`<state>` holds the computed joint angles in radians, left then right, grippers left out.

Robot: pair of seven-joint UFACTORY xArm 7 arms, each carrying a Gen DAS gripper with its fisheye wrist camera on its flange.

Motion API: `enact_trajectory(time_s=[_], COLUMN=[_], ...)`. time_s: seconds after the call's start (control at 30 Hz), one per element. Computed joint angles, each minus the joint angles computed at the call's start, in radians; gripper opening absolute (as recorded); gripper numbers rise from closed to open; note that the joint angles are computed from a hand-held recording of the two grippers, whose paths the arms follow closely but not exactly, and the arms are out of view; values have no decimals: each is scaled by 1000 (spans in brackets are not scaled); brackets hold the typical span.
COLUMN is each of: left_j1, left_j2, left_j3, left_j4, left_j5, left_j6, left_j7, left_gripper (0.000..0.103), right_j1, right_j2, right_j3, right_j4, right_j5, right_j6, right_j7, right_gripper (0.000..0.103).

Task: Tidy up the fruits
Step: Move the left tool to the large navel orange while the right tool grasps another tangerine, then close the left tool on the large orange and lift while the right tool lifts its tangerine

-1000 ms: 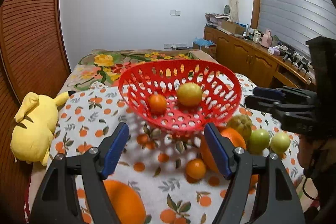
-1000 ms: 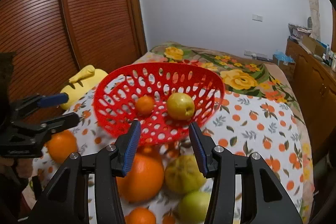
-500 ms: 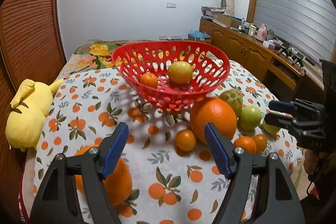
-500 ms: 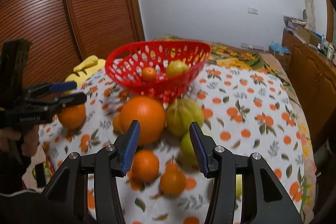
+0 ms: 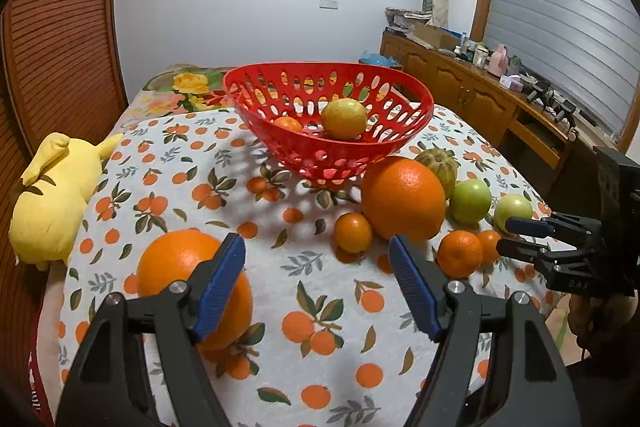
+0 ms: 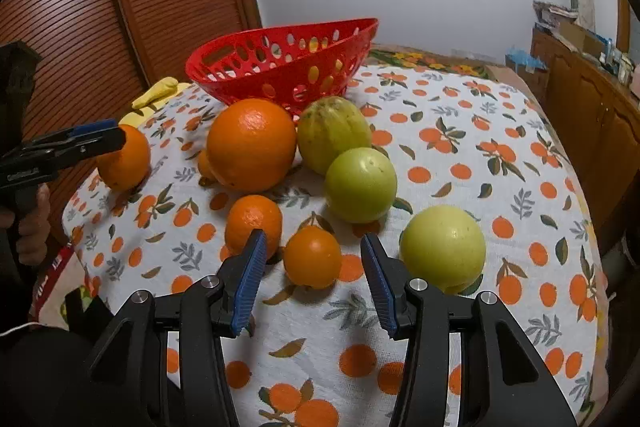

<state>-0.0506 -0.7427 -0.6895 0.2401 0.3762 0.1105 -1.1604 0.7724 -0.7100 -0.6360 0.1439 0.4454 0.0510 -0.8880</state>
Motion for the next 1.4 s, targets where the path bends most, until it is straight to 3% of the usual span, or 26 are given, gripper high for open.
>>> enact_trajectory(time_s=[0.57,0.63,1.17,1.4], left_j1=[-63,-74,-89,-52], left_j2=[-94,-104,-182,-104], left_j3=[87,101,134,151], left_j4=[-76,-86,-123,-136], left_j5=[-14,-19,-18,-10], left_j6=[46,41,144,83], left_j7=[6,9,3,-2], left_gripper=[75,75,75,76], right_j1=[142,150,114,89], right_j2=[89,86,68,52], right_j3=[-126,-131,-94,-72], right_j4=[42,45,27,26], right_j5=[19,20,-5,-19], right_j6=[-23,-19,-42,-39], right_j7=[-19,-25,-9,5], right_gripper=[42,35,33,33])
